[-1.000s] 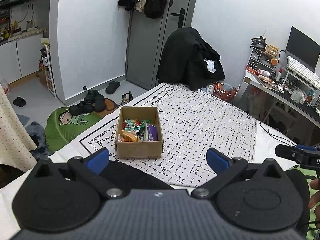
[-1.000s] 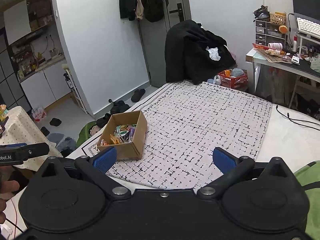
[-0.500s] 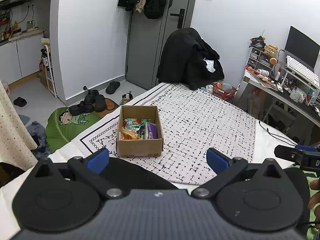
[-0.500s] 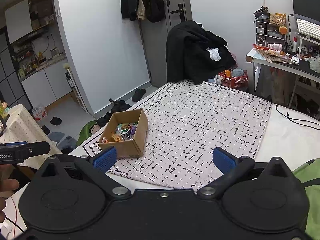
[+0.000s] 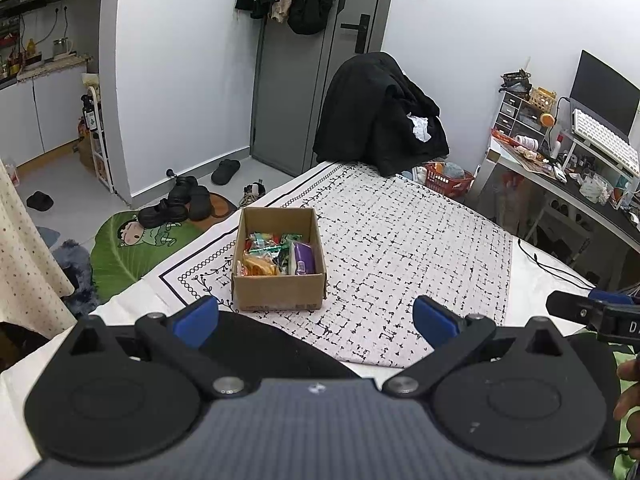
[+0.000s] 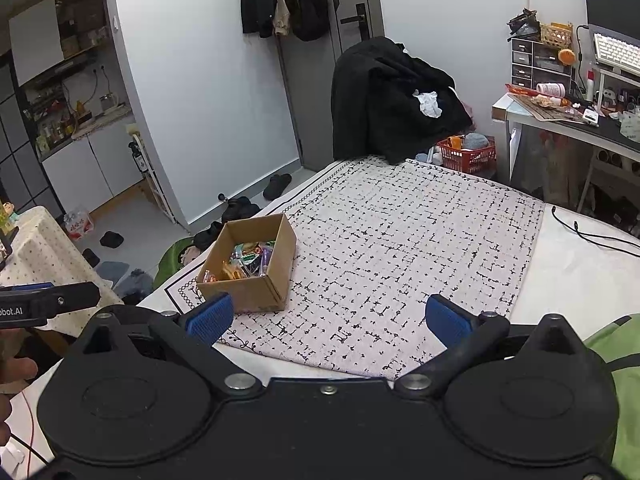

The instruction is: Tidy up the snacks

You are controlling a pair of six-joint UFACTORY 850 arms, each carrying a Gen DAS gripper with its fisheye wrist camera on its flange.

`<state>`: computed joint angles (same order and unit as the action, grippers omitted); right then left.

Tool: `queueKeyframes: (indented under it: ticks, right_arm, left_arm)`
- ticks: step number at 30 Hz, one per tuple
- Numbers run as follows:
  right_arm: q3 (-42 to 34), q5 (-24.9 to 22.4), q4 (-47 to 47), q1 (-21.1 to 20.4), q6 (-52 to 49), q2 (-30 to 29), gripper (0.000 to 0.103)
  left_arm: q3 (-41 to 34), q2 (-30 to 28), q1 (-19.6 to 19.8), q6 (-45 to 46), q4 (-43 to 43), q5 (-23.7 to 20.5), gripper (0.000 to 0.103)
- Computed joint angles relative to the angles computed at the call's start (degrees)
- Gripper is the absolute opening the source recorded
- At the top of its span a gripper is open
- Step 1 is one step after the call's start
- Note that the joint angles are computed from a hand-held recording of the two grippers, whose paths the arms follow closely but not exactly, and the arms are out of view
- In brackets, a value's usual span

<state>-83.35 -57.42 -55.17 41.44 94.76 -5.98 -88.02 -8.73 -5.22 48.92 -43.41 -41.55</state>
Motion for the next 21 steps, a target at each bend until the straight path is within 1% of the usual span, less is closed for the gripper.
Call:
queueKeyframes:
  ticks: [21]
  right_arm:
    - [-1.1, -0.6, 0.8, 0.2, -1.8, -1.0, 0.103]
  left_arm:
    - [-0.5, -0.4, -0.1, -0.6, 0.5, -0.4, 0.103]
